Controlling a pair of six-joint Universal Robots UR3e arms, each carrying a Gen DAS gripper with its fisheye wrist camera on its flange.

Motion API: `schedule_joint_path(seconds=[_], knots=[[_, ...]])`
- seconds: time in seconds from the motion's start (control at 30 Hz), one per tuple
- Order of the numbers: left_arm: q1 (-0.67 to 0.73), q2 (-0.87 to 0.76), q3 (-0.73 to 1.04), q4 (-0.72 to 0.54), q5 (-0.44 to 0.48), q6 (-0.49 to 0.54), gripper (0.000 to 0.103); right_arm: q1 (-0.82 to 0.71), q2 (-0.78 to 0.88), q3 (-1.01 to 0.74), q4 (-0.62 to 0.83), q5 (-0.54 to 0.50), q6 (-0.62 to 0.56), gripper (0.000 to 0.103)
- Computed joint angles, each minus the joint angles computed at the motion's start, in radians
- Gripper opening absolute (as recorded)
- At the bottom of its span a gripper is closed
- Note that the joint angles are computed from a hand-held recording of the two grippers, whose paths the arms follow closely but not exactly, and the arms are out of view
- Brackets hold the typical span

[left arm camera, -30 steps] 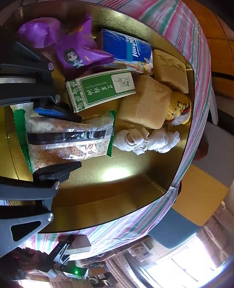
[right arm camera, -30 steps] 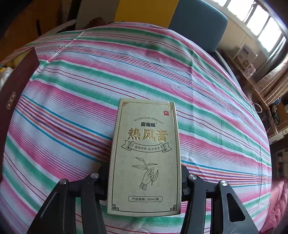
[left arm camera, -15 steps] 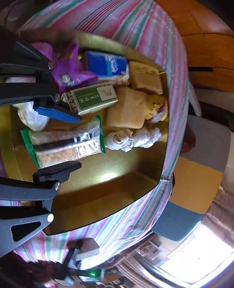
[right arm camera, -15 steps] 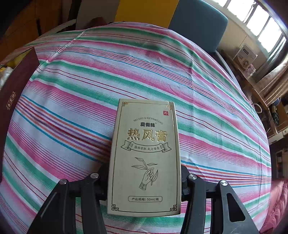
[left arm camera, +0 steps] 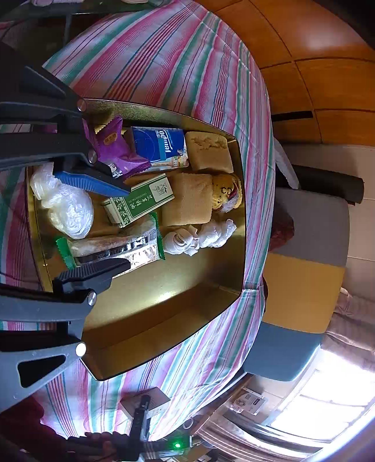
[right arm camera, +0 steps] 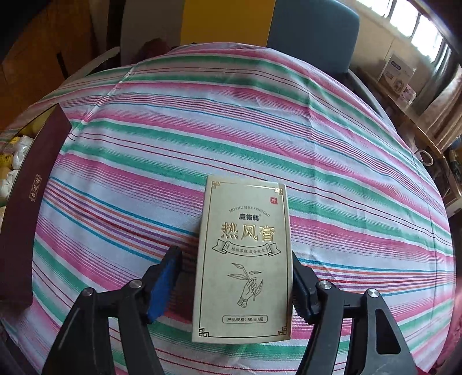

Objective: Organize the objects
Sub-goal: 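Lower the snack bar into the tray and open the left tool, then carry the cream box into the tray and open the right tool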

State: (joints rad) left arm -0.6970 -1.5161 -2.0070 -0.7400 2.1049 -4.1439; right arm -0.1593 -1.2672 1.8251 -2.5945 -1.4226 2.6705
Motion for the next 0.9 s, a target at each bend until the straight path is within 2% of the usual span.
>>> schedule_joint_path(seconds=[0.17,0.43,0.47,0.5,0.57,0.9], knots=[[-0.014,-0.003,0.011,-0.014,0.016,-0.006,0.044,-0.026,-0.031,0.018,-0.030,0.037,0.029,0.075],[-0.023,-0.017,0.035,-0.039,0.015,-0.015,0.044,-0.035,-0.027,0.014,-0.042,0.046,0.032,0.075],[-0.025,-0.018,0.038,-0.040,0.015,-0.014,0.044,-0.033,-0.025,0.010,-0.029,0.047,0.029,0.072],[-0.029,-0.022,0.044,-0.043,0.018,-0.015,0.044,-0.030,-0.019,0.009,-0.024,0.041,0.020,0.051],[-0.034,-0.027,0.051,-0.044,0.023,-0.012,0.044,-0.009,-0.010,0.019,-0.052,0.008,0.007,0.052],[-0.049,-0.040,0.063,-0.046,0.034,-0.012,0.044,-0.010,-0.024,0.050,-0.085,-0.003,-0.003,0.051]])
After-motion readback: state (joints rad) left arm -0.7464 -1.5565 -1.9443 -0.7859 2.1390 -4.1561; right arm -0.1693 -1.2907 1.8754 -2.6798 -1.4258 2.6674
